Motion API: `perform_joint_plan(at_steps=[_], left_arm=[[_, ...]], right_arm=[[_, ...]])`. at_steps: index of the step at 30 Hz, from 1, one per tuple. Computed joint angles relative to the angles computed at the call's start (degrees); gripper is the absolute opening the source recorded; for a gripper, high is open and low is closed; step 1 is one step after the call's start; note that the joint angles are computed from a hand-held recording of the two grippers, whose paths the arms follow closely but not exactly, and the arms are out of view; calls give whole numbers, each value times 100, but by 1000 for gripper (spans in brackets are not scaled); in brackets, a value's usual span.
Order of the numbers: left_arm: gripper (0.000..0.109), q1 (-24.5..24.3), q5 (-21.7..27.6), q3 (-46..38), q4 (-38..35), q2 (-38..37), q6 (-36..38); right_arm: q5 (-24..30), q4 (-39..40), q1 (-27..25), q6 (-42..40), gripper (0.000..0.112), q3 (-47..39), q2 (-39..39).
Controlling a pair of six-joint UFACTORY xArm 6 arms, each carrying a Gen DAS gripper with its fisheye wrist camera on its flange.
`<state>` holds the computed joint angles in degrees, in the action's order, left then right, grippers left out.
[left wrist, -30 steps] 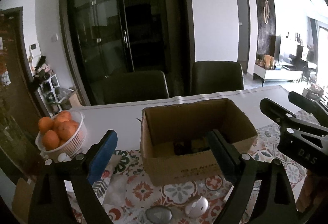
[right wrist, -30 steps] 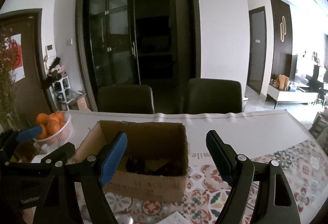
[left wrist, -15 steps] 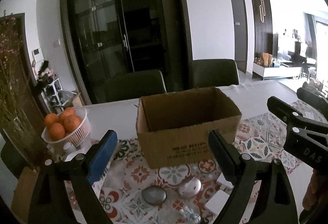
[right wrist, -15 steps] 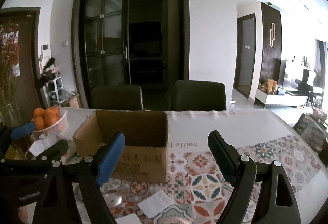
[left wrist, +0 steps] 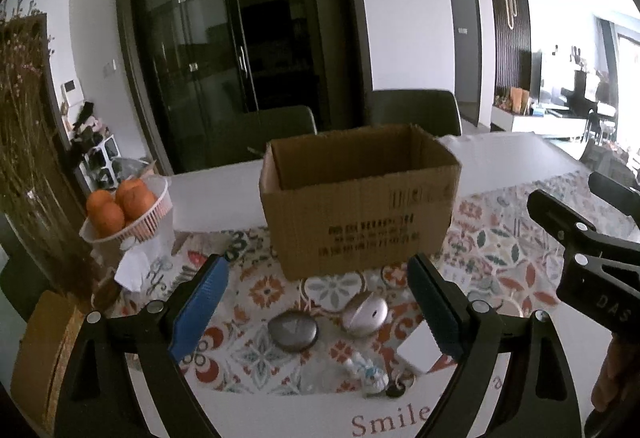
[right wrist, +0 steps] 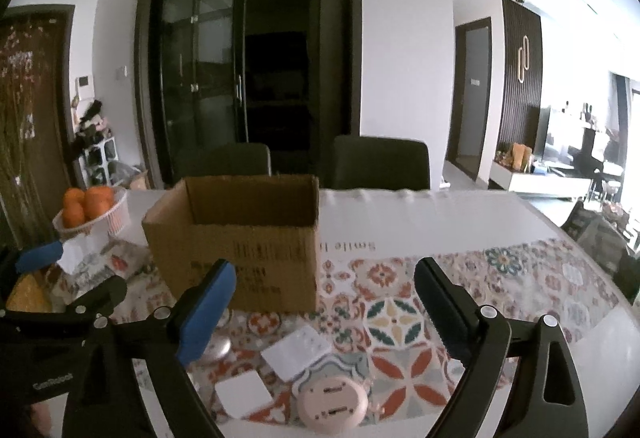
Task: Organize rigid objects
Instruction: 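Grasp the white blue-haired figurine with the left gripper while the right gripper grasps the pink round device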
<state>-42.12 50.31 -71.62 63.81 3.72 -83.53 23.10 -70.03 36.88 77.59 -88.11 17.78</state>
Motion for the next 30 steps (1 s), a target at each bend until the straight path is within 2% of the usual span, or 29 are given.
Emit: perform_joint_plan(at_steps=[10, 19, 30], left_arm=[[92, -91, -128, 371, -243, -8, -14], [92, -96, -336, 756, -327, -120, -225], [92, -9, -903, 1037, -262, -59, -374]], right_arm=[[-2, 482, 5, -144, 92, 566, -114], [164, 487, 133, -119, 92, 808, -165], [65, 671, 147, 34, 92, 1110, -142]])
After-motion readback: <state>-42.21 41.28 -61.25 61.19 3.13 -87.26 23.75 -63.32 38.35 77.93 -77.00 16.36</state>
